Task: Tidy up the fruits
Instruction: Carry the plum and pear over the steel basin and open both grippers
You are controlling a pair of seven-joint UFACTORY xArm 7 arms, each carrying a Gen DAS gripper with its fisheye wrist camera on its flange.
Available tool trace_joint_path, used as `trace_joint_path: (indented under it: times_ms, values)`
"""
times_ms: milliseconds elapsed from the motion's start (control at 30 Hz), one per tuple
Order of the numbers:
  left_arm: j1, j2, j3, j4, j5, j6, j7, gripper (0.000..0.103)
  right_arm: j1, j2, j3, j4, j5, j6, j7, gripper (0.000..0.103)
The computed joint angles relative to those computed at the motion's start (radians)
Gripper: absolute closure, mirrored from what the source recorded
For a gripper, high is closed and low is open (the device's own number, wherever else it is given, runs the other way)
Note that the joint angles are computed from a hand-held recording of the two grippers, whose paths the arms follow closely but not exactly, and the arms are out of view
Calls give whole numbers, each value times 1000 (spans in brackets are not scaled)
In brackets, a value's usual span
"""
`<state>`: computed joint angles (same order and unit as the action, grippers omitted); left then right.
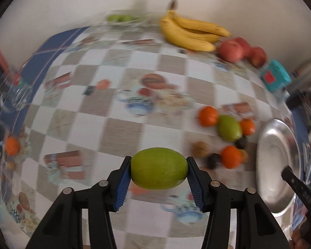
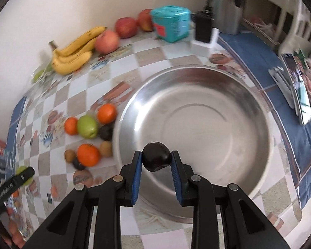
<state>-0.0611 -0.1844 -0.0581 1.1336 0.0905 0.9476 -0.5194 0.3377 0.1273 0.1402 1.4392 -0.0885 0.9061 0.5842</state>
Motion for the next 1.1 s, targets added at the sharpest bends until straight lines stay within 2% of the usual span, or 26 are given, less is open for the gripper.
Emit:
trace_joint_path:
  times_ms: [233, 367, 533, 833, 1100]
  values:
    - [-86, 74, -58, 72, -4, -32, 54, 48, -25, -7, -23, -20, -31, 26, 52, 74]
    - [-133, 120, -71, 102, -26, -73, 107, 48, -42, -6, -27, -33, -14, 32, 66, 74]
    - [-174, 166, -82, 128, 7, -123, 133, 48, -60, -17, -29, -52, 18, 22, 68, 74]
    - [-217, 237, -82, 160, 10, -172, 180, 48, -83, -20, -34, -66, 62, 28, 77, 74]
    - [-240, 254, -81, 166, 40, -155, 188, 48, -94, -13, -35, -63, 81, 55, 80, 74]
